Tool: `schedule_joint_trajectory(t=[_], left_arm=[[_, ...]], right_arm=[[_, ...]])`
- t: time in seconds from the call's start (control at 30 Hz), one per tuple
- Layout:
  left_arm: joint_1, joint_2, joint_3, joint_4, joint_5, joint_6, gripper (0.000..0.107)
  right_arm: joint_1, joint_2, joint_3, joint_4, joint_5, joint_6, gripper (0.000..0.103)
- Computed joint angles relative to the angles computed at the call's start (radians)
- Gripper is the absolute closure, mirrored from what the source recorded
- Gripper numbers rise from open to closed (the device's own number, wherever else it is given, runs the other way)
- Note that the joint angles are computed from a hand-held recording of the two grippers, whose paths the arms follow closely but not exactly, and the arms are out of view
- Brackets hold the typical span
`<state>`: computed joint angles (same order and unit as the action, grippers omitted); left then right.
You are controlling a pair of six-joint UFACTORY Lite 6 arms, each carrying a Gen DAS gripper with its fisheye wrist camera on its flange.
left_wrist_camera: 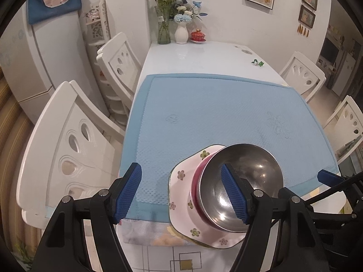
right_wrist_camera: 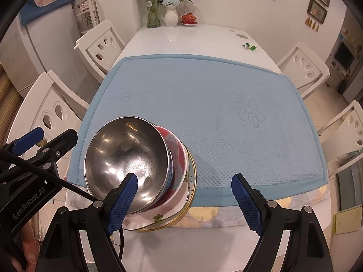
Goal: Organize plates and bowls
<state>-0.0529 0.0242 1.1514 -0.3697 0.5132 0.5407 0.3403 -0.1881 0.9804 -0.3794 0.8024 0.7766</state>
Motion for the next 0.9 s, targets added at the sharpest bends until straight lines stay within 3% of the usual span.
schedule_joint_trajectory(t=[0.8,0.9], left_arm=[[-0.06,0.025,0.028,0.033,-0.035,-0.018,0.036],[-0.066,0.011,0.008,0.027,-0.089,-0.017,0.034]], right_arm=[[-0.006,0.001,0.016,-0.029,0.028,0.033,0.02],[-0.003,-0.01,0.008,-0.038,0.036,0.035,0.02]])
